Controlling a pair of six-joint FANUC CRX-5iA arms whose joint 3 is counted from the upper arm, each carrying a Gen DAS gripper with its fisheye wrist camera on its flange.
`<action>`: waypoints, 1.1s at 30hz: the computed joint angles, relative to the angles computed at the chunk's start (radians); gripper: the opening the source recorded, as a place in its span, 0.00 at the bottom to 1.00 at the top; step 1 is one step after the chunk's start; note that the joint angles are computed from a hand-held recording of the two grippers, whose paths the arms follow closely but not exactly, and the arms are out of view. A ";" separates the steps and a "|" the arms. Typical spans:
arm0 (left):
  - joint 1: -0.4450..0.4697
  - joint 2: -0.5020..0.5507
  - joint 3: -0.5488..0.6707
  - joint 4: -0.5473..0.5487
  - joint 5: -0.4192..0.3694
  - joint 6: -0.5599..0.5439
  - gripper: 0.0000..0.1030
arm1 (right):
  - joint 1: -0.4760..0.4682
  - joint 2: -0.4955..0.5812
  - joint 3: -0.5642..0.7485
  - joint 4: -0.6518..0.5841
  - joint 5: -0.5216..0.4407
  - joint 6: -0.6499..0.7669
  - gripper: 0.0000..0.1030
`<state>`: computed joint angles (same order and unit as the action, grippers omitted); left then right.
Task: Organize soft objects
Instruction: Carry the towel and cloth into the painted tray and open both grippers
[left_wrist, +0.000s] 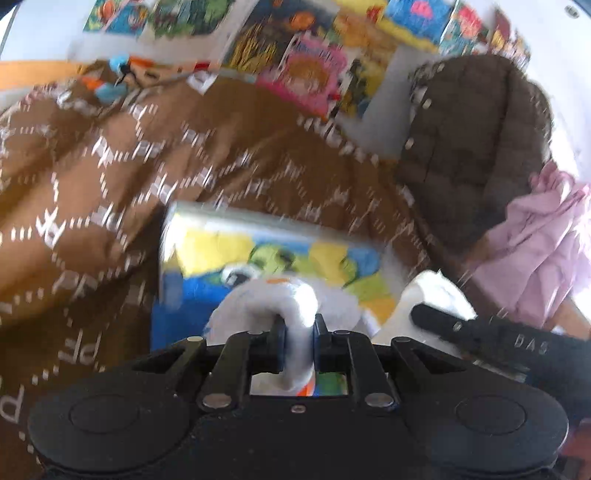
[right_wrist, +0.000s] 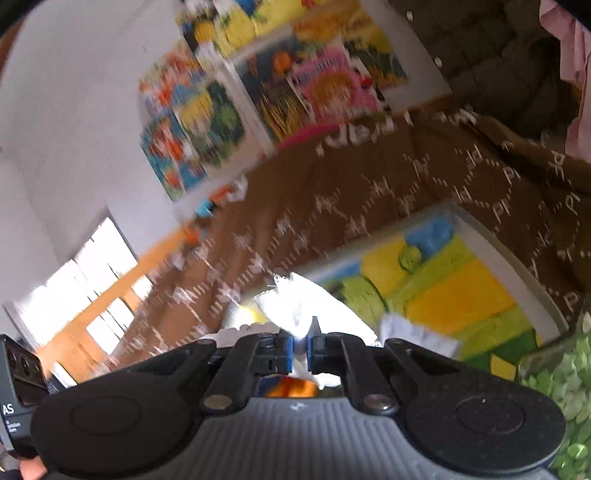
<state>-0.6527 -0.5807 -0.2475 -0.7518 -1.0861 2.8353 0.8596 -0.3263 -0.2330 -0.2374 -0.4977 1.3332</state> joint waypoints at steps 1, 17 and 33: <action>0.020 -0.003 -0.012 0.024 0.010 -0.014 0.14 | 0.021 0.001 -0.018 0.061 0.007 -0.043 0.07; 0.119 0.006 -0.032 0.168 -0.017 -0.127 0.32 | 0.048 0.059 0.004 0.123 -0.089 -0.088 0.21; -0.034 0.047 0.039 0.050 -0.149 -0.037 0.71 | 0.050 0.030 0.011 0.136 -0.113 -0.108 0.74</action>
